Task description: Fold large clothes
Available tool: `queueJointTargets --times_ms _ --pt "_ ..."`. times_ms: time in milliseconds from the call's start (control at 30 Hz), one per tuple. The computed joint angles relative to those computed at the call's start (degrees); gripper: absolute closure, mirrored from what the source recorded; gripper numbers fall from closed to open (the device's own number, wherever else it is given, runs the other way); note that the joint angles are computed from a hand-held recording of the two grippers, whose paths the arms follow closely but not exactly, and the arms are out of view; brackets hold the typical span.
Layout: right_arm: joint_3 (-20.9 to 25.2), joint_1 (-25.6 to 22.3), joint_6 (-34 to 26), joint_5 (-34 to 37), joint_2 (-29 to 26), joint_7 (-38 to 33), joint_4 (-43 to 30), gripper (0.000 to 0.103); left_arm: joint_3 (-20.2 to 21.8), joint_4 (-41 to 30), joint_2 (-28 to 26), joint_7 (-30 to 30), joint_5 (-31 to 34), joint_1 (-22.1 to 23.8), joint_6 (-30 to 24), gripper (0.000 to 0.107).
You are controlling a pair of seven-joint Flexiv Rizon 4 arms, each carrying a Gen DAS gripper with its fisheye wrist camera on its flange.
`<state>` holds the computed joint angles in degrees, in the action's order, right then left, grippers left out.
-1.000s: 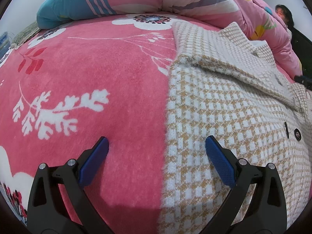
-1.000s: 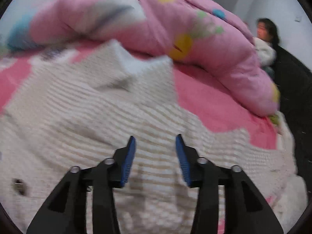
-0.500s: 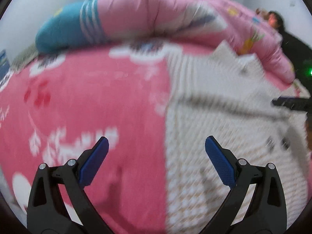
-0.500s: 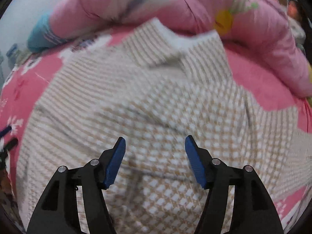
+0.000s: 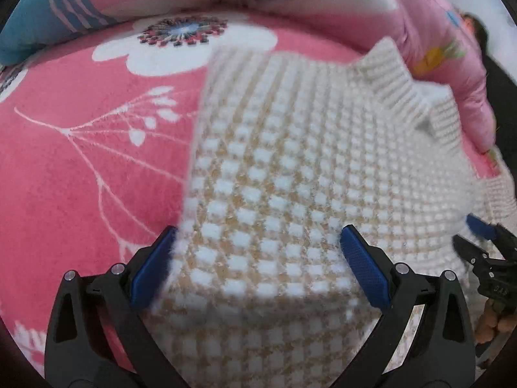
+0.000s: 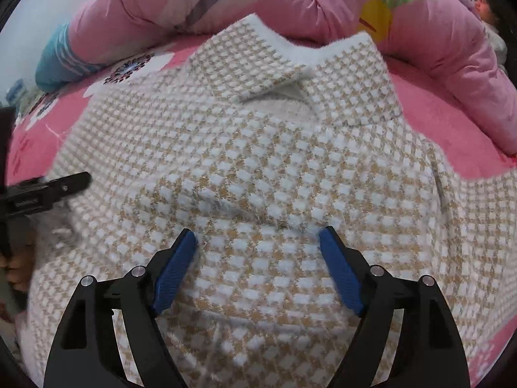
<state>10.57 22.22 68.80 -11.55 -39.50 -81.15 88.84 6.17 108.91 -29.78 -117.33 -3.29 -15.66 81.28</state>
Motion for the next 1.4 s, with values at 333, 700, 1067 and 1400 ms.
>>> queueJointTargets --times_ms 333,700,1067,1400 --pt "-3.16 -0.43 2.49 -3.30 1.44 3.64 3.94 0.014 6.13 -1.51 4.70 -7.10 10.14 -7.83 1.19 0.011" --pt "1.30 -8.21 7.30 2.07 12.98 -0.75 14.15 0.014 6.34 -8.21 1.32 -10.08 20.53 -12.96 -10.77 0.010" --pt "4.22 -25.23 -3.74 27.33 15.54 -7.27 5.28 0.014 4.95 -8.08 1.23 -16.84 27.84 -12.29 -11.43 0.010" --pt "0.21 -30.75 -9.18 37.87 9.55 -2.32 -3.34 0.026 4.63 -7.72 1.20 -18.25 29.19 -11.75 -10.15 0.010"
